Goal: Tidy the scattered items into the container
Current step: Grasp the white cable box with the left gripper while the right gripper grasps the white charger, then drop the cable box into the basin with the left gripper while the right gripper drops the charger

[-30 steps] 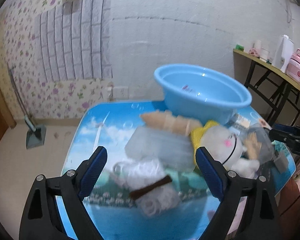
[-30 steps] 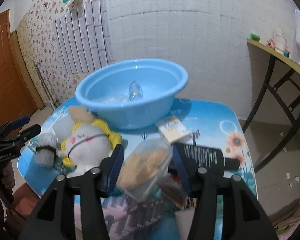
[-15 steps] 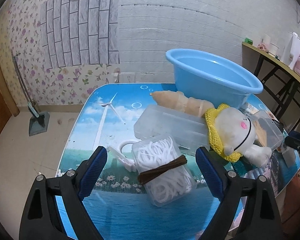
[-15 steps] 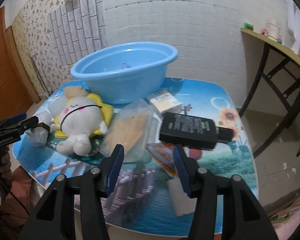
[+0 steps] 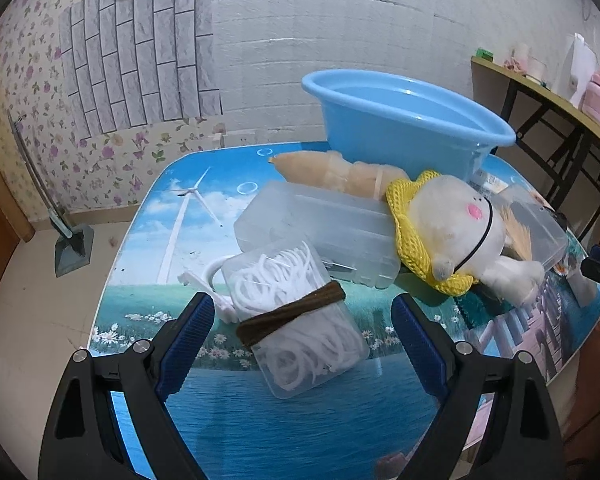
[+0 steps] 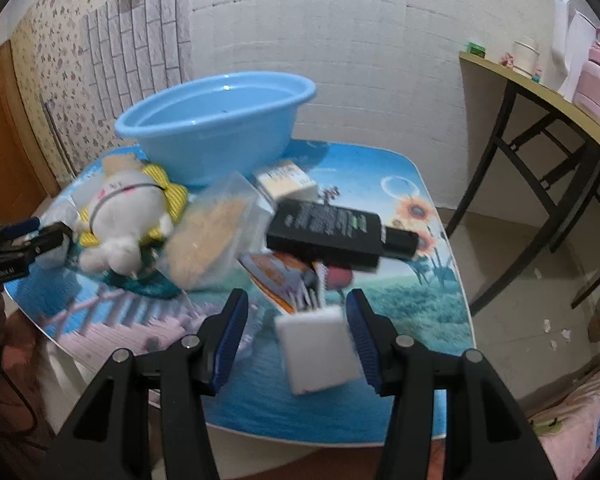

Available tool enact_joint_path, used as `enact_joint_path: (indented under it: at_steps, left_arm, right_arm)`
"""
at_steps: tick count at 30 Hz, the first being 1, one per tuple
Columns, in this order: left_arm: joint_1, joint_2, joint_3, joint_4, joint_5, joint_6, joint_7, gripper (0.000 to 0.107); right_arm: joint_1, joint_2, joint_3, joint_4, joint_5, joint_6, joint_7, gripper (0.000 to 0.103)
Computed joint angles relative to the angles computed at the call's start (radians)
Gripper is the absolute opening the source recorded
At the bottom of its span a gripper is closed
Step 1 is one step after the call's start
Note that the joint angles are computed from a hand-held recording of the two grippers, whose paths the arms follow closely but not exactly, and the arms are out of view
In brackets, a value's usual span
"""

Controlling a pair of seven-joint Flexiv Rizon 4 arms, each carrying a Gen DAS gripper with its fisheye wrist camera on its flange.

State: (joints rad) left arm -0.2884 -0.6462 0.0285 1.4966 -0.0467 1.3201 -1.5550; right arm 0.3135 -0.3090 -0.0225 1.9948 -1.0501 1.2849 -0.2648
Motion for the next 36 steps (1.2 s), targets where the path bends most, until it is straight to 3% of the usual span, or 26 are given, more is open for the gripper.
enact_joint_path:
  at_steps: [2,3,4,8,11,14,15,17,19,26,36]
  left_arm:
    - [-0.004,-0.004,0.005,-0.008,0.003,-0.018,-0.002,0.09]
    - [-0.01,-0.009,0.012,-0.017,0.006,-0.032,-0.009,0.09]
    - [-0.011,-0.011,0.014,-0.02,0.008,-0.038,-0.013,0.09]
    - [-0.011,-0.011,0.016,-0.023,0.018,-0.04,-0.027,0.09]
    - [0.006,-0.001,-0.006,-0.001,0.007,-0.013,-0.019,0.072]
    - [0.01,0.007,-0.005,0.007,-0.001,-0.02,-0.026,0.061]
    - [0.021,0.015,-0.02,0.019,-0.007,-0.014,-0.013,0.059]
    - [0.024,0.023,-0.024,0.033,-0.006,-0.004,0.003,0.058]
    - [0.018,0.037,-0.018,0.049,0.002,0.005,0.011,0.058]
    - [0.054,0.09,-0.079,0.132,-0.035,0.051,0.1,0.058]
    - [0.025,0.075,-0.04,0.118,-0.041,0.011,0.093,0.059]
  right_arm:
    - [0.0,0.011,-0.009,0.015,-0.029,0.001,0.023,0.062]
    - [-0.006,0.015,-0.012,0.023,-0.045,0.012,0.032,0.081]
    - [-0.009,0.019,-0.012,0.029,-0.06,0.02,0.045,0.09]
    - [-0.029,0.023,-0.004,0.044,-0.079,0.039,0.077,0.09]
    - [-0.037,0.017,0.0,0.048,-0.069,0.044,0.078,0.09]
    - [-0.047,0.005,0.003,0.055,-0.039,0.078,0.056,0.087]
    - [-0.046,0.003,0.001,0.059,-0.03,0.087,0.052,0.082]
    - [-0.047,-0.005,0.009,0.061,0.017,0.097,0.01,0.068]
    - [-0.035,-0.006,0.0,0.065,0.033,0.105,-0.009,0.041]
    - [-0.004,0.005,-0.047,0.071,-0.067,0.134,0.062,0.039]
    - [0.002,-0.017,-0.019,0.057,0.05,0.112,-0.015,0.039]
